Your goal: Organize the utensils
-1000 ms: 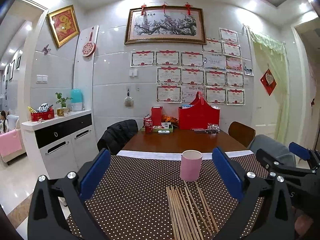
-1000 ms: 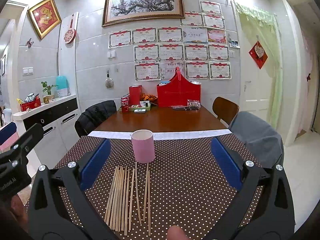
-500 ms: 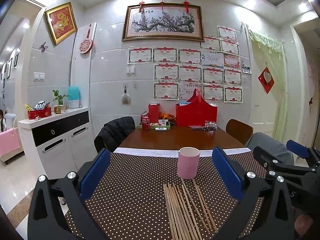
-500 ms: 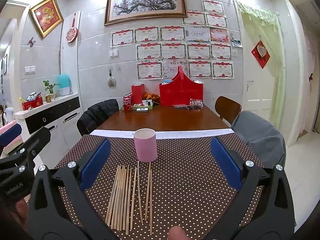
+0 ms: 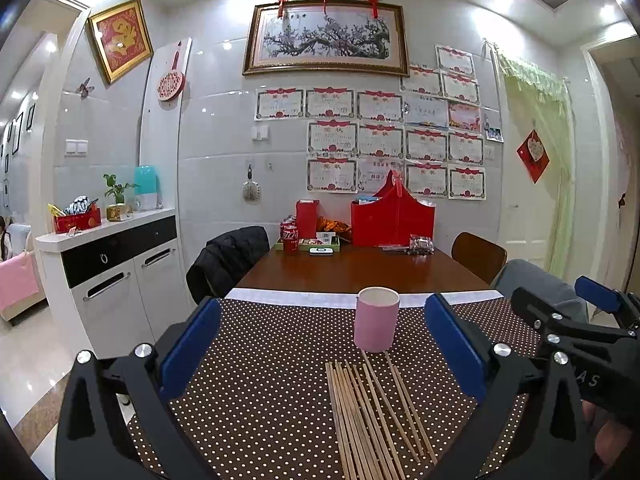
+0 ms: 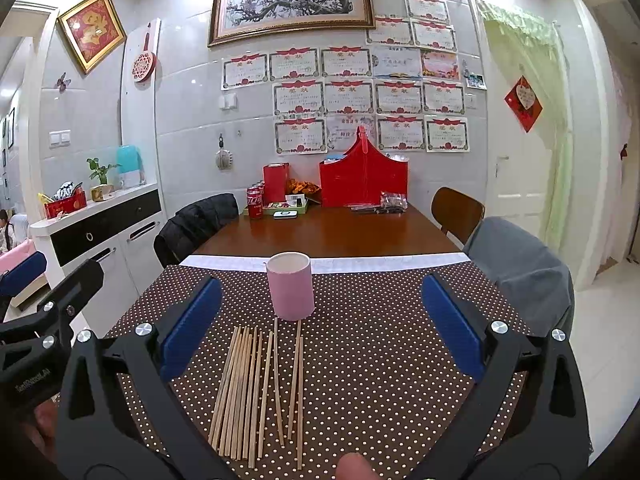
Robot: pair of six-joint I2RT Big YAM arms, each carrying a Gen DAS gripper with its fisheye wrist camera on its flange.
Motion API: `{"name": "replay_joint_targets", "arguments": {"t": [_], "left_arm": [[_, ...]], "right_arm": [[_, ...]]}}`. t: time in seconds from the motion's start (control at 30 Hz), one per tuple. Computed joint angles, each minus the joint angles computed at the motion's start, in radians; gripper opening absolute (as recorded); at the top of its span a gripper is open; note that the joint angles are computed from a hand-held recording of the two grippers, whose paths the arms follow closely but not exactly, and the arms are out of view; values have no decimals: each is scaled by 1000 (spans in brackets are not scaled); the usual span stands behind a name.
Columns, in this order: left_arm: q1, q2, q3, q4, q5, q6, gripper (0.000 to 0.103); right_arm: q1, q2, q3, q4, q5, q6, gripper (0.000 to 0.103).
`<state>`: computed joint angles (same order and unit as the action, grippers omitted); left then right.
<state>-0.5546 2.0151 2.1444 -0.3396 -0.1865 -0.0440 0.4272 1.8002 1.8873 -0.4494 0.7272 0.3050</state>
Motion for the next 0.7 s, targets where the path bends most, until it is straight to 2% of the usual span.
{"name": "replay_joint_targets", "arguments": {"t": [0.7], "left_arm": [[0, -1, 1, -7, 3, 0, 99]], "right_arm": [[-4, 0, -3, -6, -10, -2, 98]]}}
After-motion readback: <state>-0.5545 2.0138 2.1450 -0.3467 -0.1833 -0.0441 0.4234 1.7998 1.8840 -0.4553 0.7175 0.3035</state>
